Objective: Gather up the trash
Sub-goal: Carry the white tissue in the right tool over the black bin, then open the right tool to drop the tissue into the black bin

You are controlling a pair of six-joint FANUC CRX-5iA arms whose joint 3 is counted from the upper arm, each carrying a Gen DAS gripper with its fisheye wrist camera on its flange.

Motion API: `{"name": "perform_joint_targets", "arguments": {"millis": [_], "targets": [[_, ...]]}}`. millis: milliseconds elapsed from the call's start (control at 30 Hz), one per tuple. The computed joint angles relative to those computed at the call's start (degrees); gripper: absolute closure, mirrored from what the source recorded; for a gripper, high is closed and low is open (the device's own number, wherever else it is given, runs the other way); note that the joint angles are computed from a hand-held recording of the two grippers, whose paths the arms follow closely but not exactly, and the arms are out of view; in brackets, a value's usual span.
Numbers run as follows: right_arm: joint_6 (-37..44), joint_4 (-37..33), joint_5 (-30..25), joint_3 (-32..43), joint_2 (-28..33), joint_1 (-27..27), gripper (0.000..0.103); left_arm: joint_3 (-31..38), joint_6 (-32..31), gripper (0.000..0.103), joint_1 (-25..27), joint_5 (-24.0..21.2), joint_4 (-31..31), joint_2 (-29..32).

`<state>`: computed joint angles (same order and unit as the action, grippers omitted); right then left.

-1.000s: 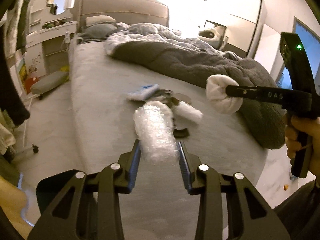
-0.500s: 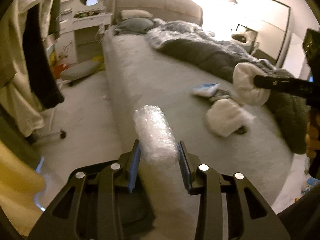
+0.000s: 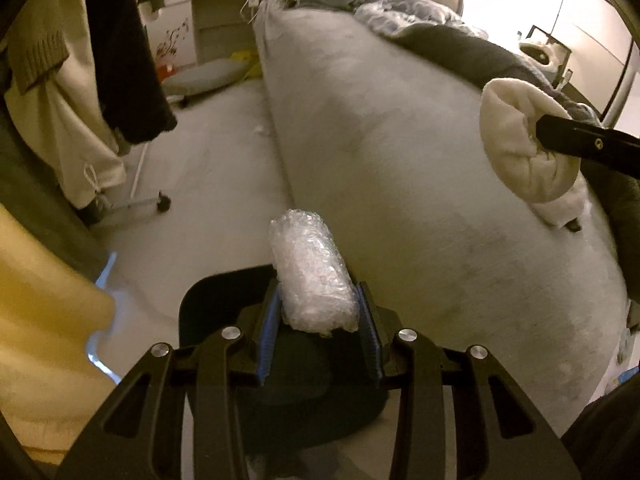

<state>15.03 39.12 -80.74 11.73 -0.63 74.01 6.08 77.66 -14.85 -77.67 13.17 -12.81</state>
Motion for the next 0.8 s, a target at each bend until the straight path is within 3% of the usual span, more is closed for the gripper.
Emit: {"name": "perform_joint_targets", "arguments": {"millis": [600,800], "targets": [[6.6,-10.4,4.4,6.3,6.9,-5.0,0.078,-0.3,0.4,0.06,4.3,-9.5,-1.5,3.2],[9.7,-13.8,4.4,10.4,10.7,-6.5,0.078,-1.5,-0.9,0.04,6.9,-9.6,0.3,1.9]]}}
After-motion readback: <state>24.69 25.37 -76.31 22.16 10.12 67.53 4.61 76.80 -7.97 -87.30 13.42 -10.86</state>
